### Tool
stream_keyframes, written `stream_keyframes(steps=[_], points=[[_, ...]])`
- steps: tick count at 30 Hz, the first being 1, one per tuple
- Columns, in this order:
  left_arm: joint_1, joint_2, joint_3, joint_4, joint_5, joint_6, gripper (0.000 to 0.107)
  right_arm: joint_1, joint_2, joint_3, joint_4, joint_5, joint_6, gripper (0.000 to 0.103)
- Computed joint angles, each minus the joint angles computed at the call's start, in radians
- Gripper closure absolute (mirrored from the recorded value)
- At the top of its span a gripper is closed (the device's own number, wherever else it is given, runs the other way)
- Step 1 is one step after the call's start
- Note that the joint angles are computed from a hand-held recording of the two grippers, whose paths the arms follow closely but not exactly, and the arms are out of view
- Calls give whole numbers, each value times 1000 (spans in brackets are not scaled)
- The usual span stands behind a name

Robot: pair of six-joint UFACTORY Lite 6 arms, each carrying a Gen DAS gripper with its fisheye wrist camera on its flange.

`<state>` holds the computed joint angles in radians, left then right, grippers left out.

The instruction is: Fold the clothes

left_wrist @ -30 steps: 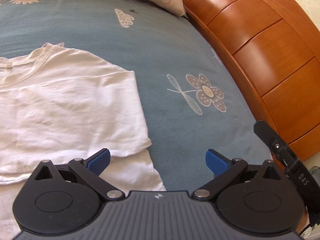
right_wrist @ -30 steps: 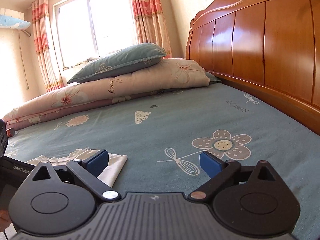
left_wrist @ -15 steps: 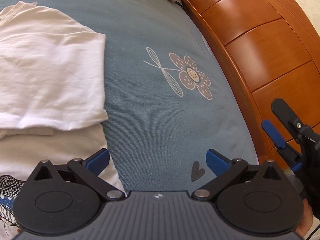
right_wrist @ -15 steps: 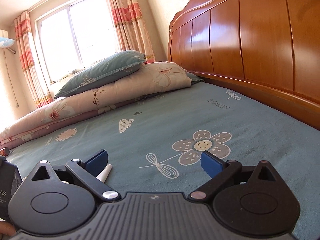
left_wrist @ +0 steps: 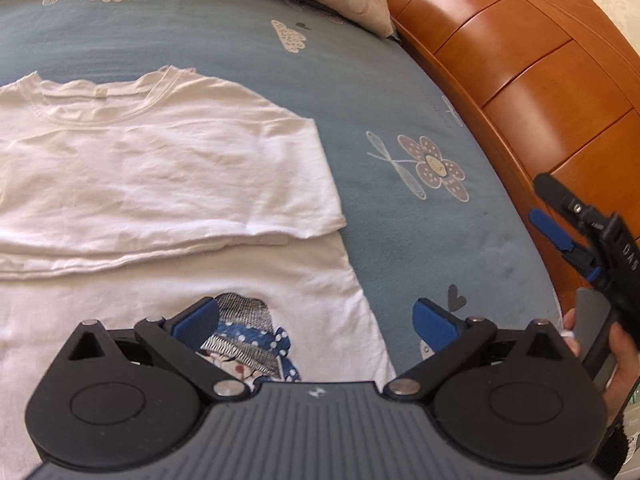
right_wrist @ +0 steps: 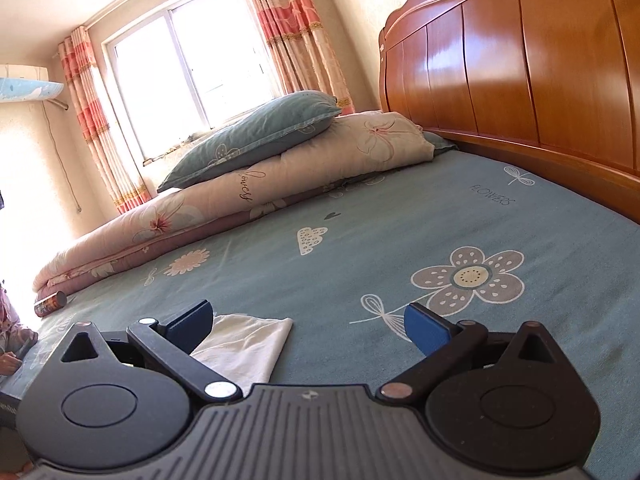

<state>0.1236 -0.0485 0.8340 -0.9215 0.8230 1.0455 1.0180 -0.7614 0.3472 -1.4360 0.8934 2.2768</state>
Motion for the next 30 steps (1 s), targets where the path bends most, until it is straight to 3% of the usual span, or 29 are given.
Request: stream_keyframes(steps=[3,6,11,14,18,21,25,30], points=[[13,-48,-146,16,-108,90,5,-4,42,23,-24,-28,47,0],[53,-167,-275,23,-105,164,5,13,69,45,-31,-21,48,0],[226,-338,-350,210,182,145,5,55,79,67,-31,3,52,0],[433,-462,-340,284,394,218,5,98,57,75,4,-33,56,0],[799,-463,-140,321,709,374,5,223,21,108,70,-100,58,0],[996,-393,36,324,855,501,5,448,33,106,-42,-4,267,0],[1119,-392,-20,264,741,675,5,514,311,224,-57,-22,355,0],[1196,-501,-413,123,357,1045,5,505,829,498,164,-5,121,0]])
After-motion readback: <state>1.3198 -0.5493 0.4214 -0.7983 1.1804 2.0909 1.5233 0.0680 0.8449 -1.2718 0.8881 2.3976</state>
